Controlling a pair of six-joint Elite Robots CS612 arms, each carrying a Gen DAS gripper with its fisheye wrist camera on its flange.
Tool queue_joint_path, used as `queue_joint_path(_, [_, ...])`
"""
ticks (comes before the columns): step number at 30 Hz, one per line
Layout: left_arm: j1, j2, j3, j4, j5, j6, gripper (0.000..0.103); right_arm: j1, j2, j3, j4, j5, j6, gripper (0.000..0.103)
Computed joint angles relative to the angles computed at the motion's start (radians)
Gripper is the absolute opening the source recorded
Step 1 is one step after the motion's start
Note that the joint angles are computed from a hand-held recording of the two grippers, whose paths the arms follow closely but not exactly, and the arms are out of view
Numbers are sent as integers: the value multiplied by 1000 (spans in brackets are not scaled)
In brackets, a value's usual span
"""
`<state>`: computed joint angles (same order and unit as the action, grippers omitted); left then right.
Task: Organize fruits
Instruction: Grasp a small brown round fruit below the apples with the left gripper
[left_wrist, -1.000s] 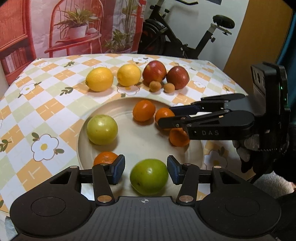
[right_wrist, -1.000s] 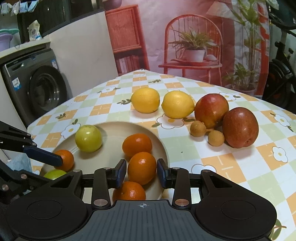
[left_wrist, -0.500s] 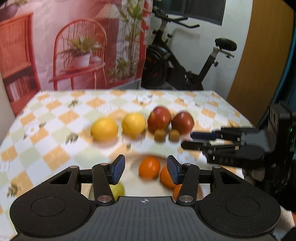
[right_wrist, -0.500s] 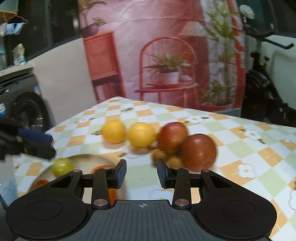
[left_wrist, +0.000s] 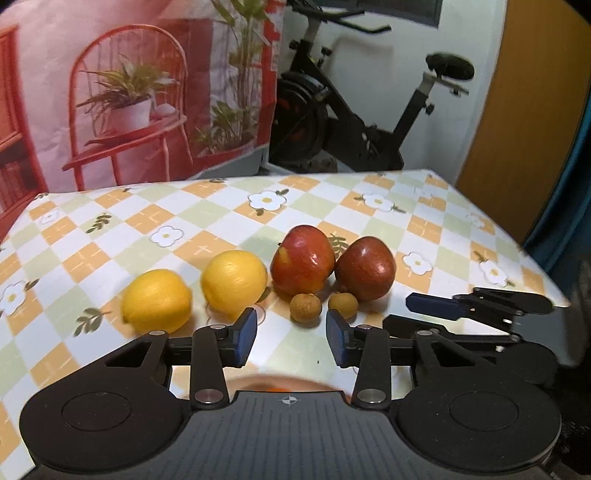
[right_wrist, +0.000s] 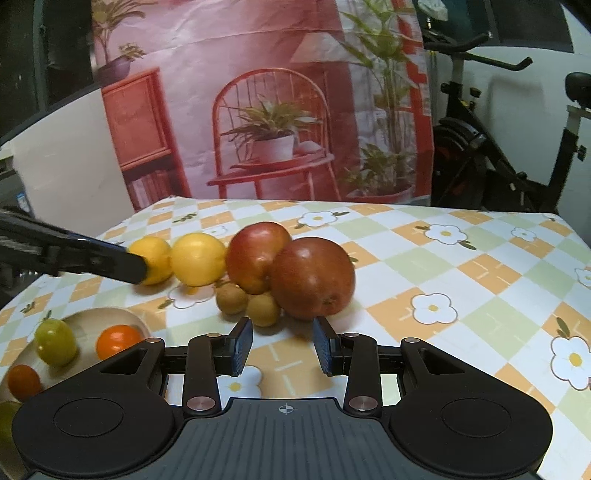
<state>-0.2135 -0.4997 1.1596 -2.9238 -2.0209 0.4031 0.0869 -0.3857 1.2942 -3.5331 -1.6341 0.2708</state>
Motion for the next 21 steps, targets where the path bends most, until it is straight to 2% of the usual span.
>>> queue_joint_path(5, [-22,30,-49,65,47,43,43,-4,8,-4,-7,11,18,34])
queue_joint_path(9, [-28,51,-89,112,51,23,43,-4,11,-5,-11,22,22,34])
queue_joint_path(21, [-37,73,-123,151,66,33,43,-13,16,-2,-36,61,63,34])
